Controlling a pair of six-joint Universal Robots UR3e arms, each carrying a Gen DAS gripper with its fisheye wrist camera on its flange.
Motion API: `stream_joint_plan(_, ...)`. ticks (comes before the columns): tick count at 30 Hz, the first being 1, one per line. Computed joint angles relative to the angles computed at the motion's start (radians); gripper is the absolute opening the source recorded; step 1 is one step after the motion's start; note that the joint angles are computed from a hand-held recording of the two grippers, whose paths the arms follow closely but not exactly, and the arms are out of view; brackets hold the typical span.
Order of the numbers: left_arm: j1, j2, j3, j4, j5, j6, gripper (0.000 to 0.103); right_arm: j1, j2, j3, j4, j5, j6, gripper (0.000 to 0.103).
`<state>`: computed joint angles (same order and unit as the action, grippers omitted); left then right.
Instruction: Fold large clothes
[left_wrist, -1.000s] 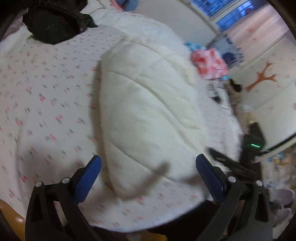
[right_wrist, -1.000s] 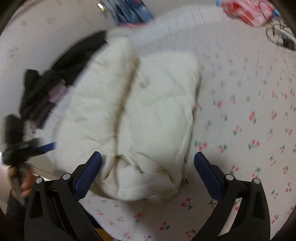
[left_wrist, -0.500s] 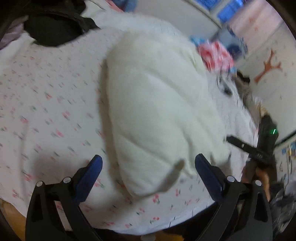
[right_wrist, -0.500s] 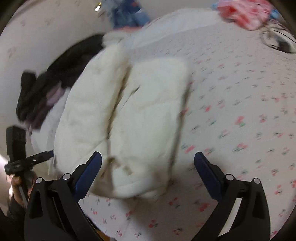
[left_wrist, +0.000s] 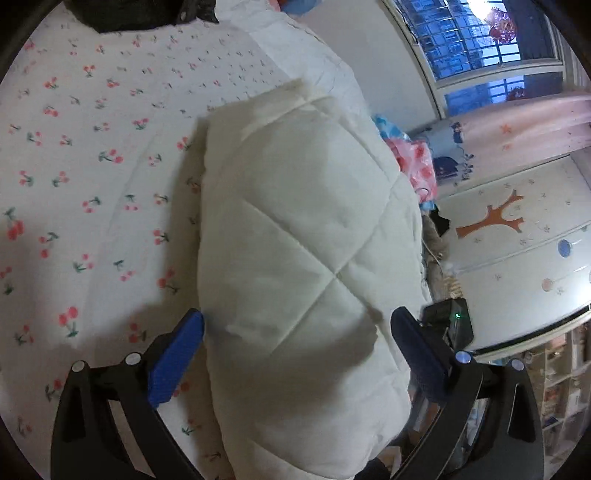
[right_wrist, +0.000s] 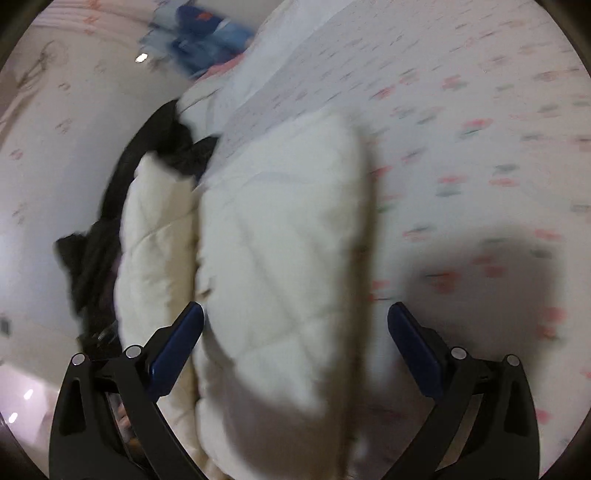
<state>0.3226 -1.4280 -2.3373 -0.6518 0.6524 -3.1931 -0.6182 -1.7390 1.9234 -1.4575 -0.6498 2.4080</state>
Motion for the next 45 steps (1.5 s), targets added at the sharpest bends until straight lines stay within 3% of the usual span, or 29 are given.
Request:
stream_joint_plan(1, -0.02, -0.038, 0.024, -0.004, 0.028, 0.012, 0.098, 0.036, 0.056, -0.048, 0.085, 0.023, -0.069, 0.096)
stream_joint_plan(2, -0.02, -0.092, 0.029, -0.014, -0.012, 0.043, 0.098, 0.056, 0.078, -0.069, 0.087, 0.013, -0.068, 0.096)
stream_joint_plan(4, -0.007, -0.185, 0.053, -0.083, -0.114, 0.112, 0.098, 0.132, 0.089, -0.044, -0.117, -0.046, 0.078, 0.096)
stream_joint_plan(6, -0.028, -0.216, 0.065, -0.032, -0.117, 0.076, 0.098, 0.171, 0.13, -0.058, -0.174, -0.028, 0.152, 0.097)
stream_joint_plan(10, -0.113, -0.123, 0.111, 0.09, 0.009, -0.02, 0.095, 0.168, 0.132, -0.096, -0.118, 0.071, 0.161, 0.097)
stream_joint_plan(13, -0.114, 0.008, 0.151, 0.042, 0.049, -0.003, 0.094, 0.158, 0.109, -0.145, 0.004, 0.203, 0.073, 0.097)
stream_joint_plan(15, -0.089, 0.069, 0.207, -0.068, 0.094, 0.042, 0.094, 0.204, 0.133, -0.169, -0.075, 0.215, 0.134, 0.097)
stream_joint_plan(16, -0.08, 0.081, 0.218, -0.092, 0.114, 0.065, 0.094, 0.254, 0.17, -0.173, -0.192, 0.197, 0.22, 0.097)
stream_joint_plan(18, -0.092, 0.067, 0.233, -0.12, 0.206, 0.096, 0.094, 0.34, 0.231, -0.177, -0.355, 0.106, 0.345, 0.097)
stream_joint_plan(19, -0.122, 0.008, 0.257, -0.12, 0.271, 0.112, 0.094, 0.416, 0.289, -0.198, -0.446, -0.029, 0.413, 0.097)
stream_joint_plan(20, -0.125, -0.043, 0.251, -0.134, 0.322, 0.128, 0.094, 0.45, 0.314, -0.201, -0.493, -0.087, 0.446, 0.097)
stream_joint_plan(24, -0.016, 0.041, 0.187, -0.213, 0.259, 0.21, 0.094, 0.367, 0.162, -0.083, -0.576, -0.076, 0.452, 0.097)
stream_joint_plan(27, -0.053, 0.048, 0.227, -0.211, 0.307, 0.2, 0.095, 0.332, 0.052, -0.066, -0.746, -0.138, 0.552, 0.097)
stream_joint_plan(29, -0.104, -0.011, 0.254, -0.142, 0.357, 0.155, 0.098, 0.377, 0.072, -0.158, -0.828, -0.148, 0.609, 0.097)
stream_joint_plan(31, -0.131, -0.042, 0.249, -0.087, 0.374, 0.12, 0.098, 0.51, 0.162, -0.32, -0.865, -0.256, 0.643, 0.097)
stream_joint_plan(34, -0.129, -0.053, 0.246, -0.065, 0.364, 0.114, 0.098, 0.777, 0.424, -0.634, -0.856, -0.608, 0.673, 0.097)
stream_joint_plan(35, -0.115, -0.051, 0.232, -0.063, 0.347, 0.126, 0.098, 0.847, 0.528, -0.739, -0.781, -0.722, 0.68, 0.097)
stream_joint_plan(36, -0.134, -0.071, 0.245, -0.058, 0.351, 0.107, 0.098, 0.876, 0.627, -0.805, -0.754, -0.752, 0.688, 0.097)
stream_joint_plan(38, -0.141, -0.103, 0.258, -0.054, 0.354, 0.091, 0.098, 0.852, 0.702, -0.834, -0.727, -0.693, 0.72, 0.097)
stream_joint_plan(41, -0.164, -0.098, 0.26, -0.04, 0.384, 0.075, 0.098, 0.838, 0.674, -0.822, -0.715, -0.664, 0.736, 0.097)
stream_joint_plan(45, -0.214, -0.034, 0.228, 0.012, 0.487, 0.034, 0.098, 0.635, 0.375, -0.441, -0.791, -0.387, 0.716, 0.097)
